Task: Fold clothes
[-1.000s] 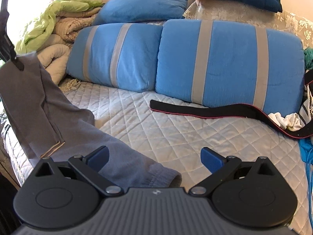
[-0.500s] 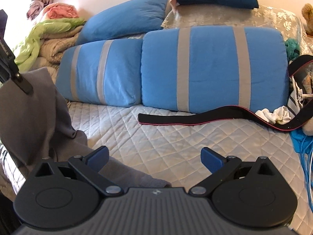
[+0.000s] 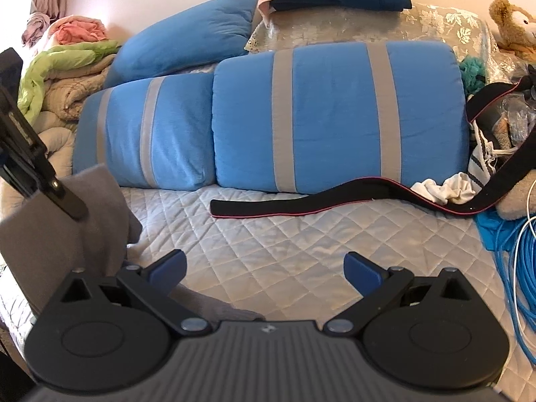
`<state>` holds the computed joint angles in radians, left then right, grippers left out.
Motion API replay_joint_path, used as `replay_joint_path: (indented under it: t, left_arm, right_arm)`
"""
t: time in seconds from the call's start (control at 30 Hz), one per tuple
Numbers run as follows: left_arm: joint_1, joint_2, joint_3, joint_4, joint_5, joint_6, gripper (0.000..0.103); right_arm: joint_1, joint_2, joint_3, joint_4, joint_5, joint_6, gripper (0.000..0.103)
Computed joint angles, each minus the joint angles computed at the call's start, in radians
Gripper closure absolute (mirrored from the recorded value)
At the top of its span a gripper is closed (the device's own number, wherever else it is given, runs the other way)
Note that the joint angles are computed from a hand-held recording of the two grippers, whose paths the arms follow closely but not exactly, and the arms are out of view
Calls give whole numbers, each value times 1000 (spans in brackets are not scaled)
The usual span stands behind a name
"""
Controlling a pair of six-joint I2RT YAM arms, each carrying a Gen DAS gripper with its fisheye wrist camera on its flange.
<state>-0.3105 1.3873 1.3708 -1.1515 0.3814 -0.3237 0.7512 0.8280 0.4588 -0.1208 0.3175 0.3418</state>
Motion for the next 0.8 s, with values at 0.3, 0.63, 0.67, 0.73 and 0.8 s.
replay_joint_path:
  t: [0.3, 0.63, 0.67, 0.73, 0.8]
  left_arm:
    - [14, 7, -89, 155, 161, 36, 52]
    - [144, -141, -176, 169, -18, 328, 37]
    - [161, -167, -204, 179, -46, 357, 37]
    - [211, -201, -244, 186, -57, 409, 36]
    - [290, -219, -285, 184, -30, 451, 36]
  right_arm:
    - [-15, 11, 0, -11, -15, 2, 0]
    - [-116, 0, -22, -5, -338, -5, 1]
    - [-131, 16, -21, -1, -405, -8, 4]
    - [-166, 71, -12, 9, -548, -13, 10]
    - [-191, 152, 7, 17, -645, 2, 18]
